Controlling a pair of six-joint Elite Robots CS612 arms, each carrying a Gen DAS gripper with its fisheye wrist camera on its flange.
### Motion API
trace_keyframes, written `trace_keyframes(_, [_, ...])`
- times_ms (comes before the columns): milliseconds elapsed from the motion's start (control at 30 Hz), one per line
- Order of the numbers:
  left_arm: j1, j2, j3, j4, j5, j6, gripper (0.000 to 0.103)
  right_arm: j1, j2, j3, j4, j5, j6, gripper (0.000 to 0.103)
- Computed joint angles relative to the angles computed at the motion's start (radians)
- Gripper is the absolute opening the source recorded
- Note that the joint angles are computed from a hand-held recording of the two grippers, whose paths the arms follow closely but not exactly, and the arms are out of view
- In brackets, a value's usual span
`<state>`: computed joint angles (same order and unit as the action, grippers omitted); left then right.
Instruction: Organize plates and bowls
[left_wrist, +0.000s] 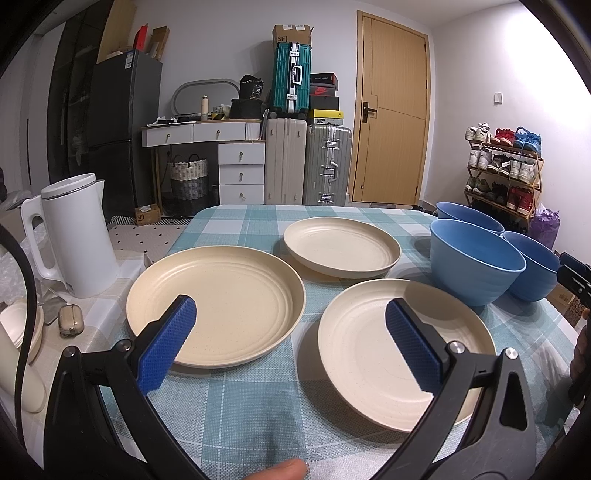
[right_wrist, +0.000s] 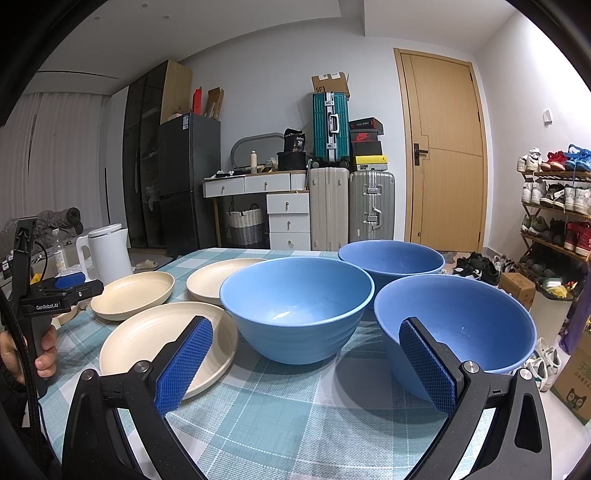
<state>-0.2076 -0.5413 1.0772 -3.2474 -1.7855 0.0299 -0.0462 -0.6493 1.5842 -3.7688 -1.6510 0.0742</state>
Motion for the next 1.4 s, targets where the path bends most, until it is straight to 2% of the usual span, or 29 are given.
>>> trace_keyframes(200, [0.000,-0.001,0.001,0.001,0.000,0.001,0.102,0.004,-0.003,0.002,0.011,-0.011,0.011,0.103])
trace_keyframes(367, [-0.001,-0.002,0.000,0.007,0.006,-0.002,0.102,-0.009,-0.002,0.000,0.023,0.013,0.044,0.103])
trace_keyframes(533, [0.006,-0.006,0.003,-0.001,-0.012,-0.010,0.102,0.002,-0.014,-0.001,0.036,-0.013,0.031,0.103])
trace_keyframes(700, [0.010,-0.025,0.022,-0.035,0.005,-0.030,0.102,0.012,-0.036,-0.008,0.091,-0.005,0.031,0.103])
trace_keyframes(833, [0.013,-0.043,0.030,-0.029,0.051,-0.034,0.102,0.022,-0.047,-0.032,0.147,0.011,0.030,0.103])
trace_keyframes(1133, [0.027,-0.085,0.032,0.081,0.145,-0.019,0.102,0.049,-0.050,-0.111,0.268,0.077,0.012,0.103])
trace_keyframes(1400, [0.035,-0.068,-0.033,0.191,0.182,-0.042,0.102,0.072,-0.027,-0.207,0.383,0.143,0.011,0.103])
